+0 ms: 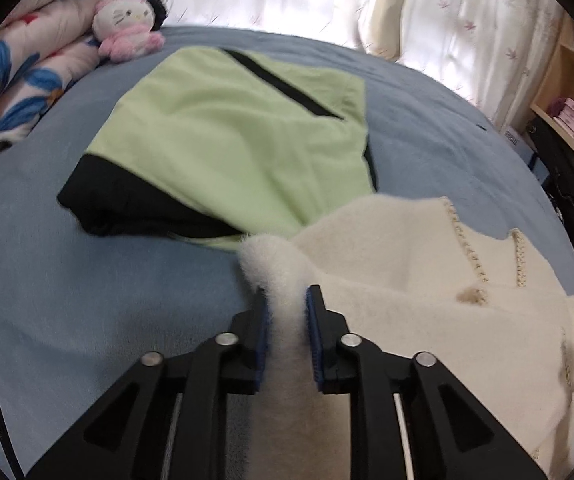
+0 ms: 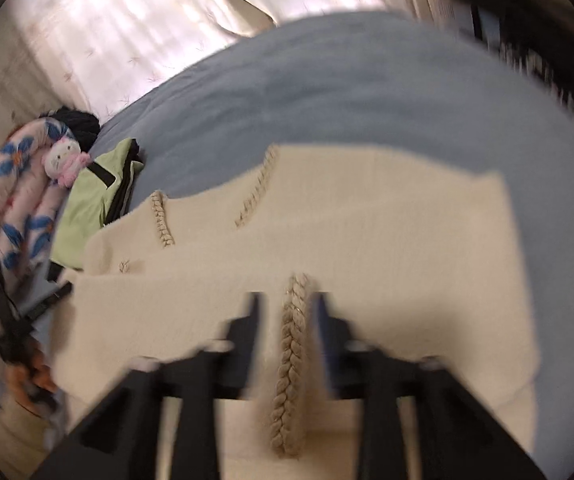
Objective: Fold large clothes
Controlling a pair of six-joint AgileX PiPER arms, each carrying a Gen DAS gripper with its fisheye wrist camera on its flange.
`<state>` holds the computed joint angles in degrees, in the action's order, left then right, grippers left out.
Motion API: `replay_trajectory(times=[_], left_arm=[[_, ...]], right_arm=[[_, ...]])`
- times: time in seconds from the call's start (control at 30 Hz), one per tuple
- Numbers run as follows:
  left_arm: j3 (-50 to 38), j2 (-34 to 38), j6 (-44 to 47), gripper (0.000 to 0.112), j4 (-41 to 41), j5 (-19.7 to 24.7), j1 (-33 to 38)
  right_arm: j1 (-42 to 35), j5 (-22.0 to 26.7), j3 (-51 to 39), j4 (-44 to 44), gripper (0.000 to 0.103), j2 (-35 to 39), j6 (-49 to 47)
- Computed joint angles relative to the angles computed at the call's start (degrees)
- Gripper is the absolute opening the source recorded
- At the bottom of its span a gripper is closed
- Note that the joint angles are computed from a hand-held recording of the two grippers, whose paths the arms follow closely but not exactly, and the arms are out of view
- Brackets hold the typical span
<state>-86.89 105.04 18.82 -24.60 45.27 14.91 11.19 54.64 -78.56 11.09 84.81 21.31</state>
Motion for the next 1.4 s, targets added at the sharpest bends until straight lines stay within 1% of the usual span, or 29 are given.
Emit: replay_trajectory(times=[0.03, 0.13, 0.23, 0.27, 0.3, 0.33, 0.4, 0.5, 0.53, 0.57, 0.67, 0.7, 0.73, 0.77, 0.8, 0.83, 0.87, 0.93, 0.97, 1.0, 1.1, 1.2, 1.3, 1.33, 1.37, 1.4], left_arm=[[-0.8, 0.3, 0.6, 0.027, -1.0, 1.5, 1.0], [-2.7, 1.5, 0.5, 0.033, -0.9, 3.7, 1.4], [-3.9, 2.4, 0.1, 0.035, 0.6, 5.1, 1.0], [-3.8, 2.3, 0.0, 0.035, 1.5, 4.9, 0.5], [-3.7, 2.3, -0.4, 0.029, 2.6, 4.3, -0.1], [-3.1, 1.6, -0.5, 0.017, 3.7, 3.1, -0.7], [-1.2, -0.4, 0.7, 0.014, 3.4, 1.2, -0.9], [0.8, -2.5, 2.3, 0.013, 1.8, -2.0, -1.0], [1.9, -3.1, 3.1, 0.012, 1.6, -4.1, -1.6], [2.6, -3.2, 2.8, 0.012, 2.3, -5.4, -2.3], [3.1, -1.5, -1.3, 0.013, 8.5, -7.9, -5.0], [3.0, -0.8, -2.4, 0.013, 10.3, -8.2, -5.6], [2.6, -0.2, -3.1, 0.015, 11.4, -8.0, -6.0], [1.6, 0.3, -2.6, 0.016, 10.8, -6.7, -5.6], [0.0, 0.7, -1.6, 0.019, 9.1, -4.1, -4.7], [-2.7, 1.6, -0.1, 0.023, 6.5, 0.0, -3.2], [-5.9, 2.8, 1.1, 0.024, 3.8, 4.5, -1.5], [-10.1, 3.1, 1.4, 0.024, 1.8, 11.0, 1.4], [-10.5, 2.3, 1.8, 0.024, 1.0, 12.3, 2.5], [-10.2, 0.6, 2.0, 0.024, 1.0, 12.8, 3.5], [-6.3, -5.3, 2.3, 0.024, 3.3, 12.3, 3.7], [0.0, -10.4, 4.0, 0.021, 2.4, 11.7, 2.2], [8.3, -15.2, 4.2, 0.018, 0.2, 9.1, -1.2], [10.8, -16.3, 4.5, 0.018, -1.2, 7.5, -2.4], [14.2, -17.5, 4.0, 0.018, -2.0, 4.7, -4.3], [15.6, -17.9, 3.1, 0.018, -1.9, 3.4, -5.6]], right_arm=[[-0.9, -0.1, 0.0, 1.5, 0.058, 0.9, -0.6], [-2.5, -0.4, -0.8, 5.7, 0.058, 3.9, -3.9], [-0.9, 0.7, -2.9, 6.4, 0.057, 7.7, -5.6], [1.2, 1.2, -3.7, 4.0, 0.042, 8.7, -5.2], [3.8, 1.7, -4.6, -0.3, 0.022, 9.0, -3.5], [5.5, 1.4, -4.8, -2.8, 0.017, 8.7, -2.5], [9.2, 1.1, -5.3, -9.7, 0.015, 6.9, 1.8], [12.2, -4.3, -4.1, -18.4, 0.015, 2.5, 8.2], [13.0, -5.6, -4.1, -22.8, 0.015, 2.5, 11.4], [13.1, -5.6, -4.6, -24.9, 0.015, 3.5, 13.0], [11.4, -0.9, -8.0, -22.8, 0.015, 11.5, 11.5], [11.6, 0.1, -8.3, -22.7, 0.018, 13.5, 11.1], [12.6, -0.7, -7.2, -24.9, 0.018, 13.2, 12.5], [13.7, 0.7, -7.6, -27.1, 0.026, 12.8, 14.1], [14.4, 3.2, -8.9, -28.2, 0.038, 13.0, 14.9], [15.0, 5.9, -10.1, -29.3, 0.044, 12.7, 15.7], [14.8, 6.4, -10.0, -29.8, 0.048, 11.8, 15.5], [15.8, 6.8, -8.4, -32.1, 0.048, 8.1, 17.0], [16.2, 7.1, -7.6, -32.9, 0.048, 6.3, 17.8], [16.0, 6.2, -6.8, -32.7, 0.048, 4.7, 17.7], [17.2, 5.2, -4.9, -31.1, 0.048, 0.4, 18.4], [20.0, 5.2, -6.8, -26.6, 0.048, 0.8, 18.4], [25.4, 4.2, -9.2, -24.7, 0.048, 3.6, 18.6], [27.5, 3.5, -9.9, -24.4, 0.048, 4.9, 18.3], [29.1, 2.9, -10.7, -24.0, 0.048, 6.3, 18.0], [30.4, 2.5, -11.3, -23.7, 0.048, 7.7, 17.8]])
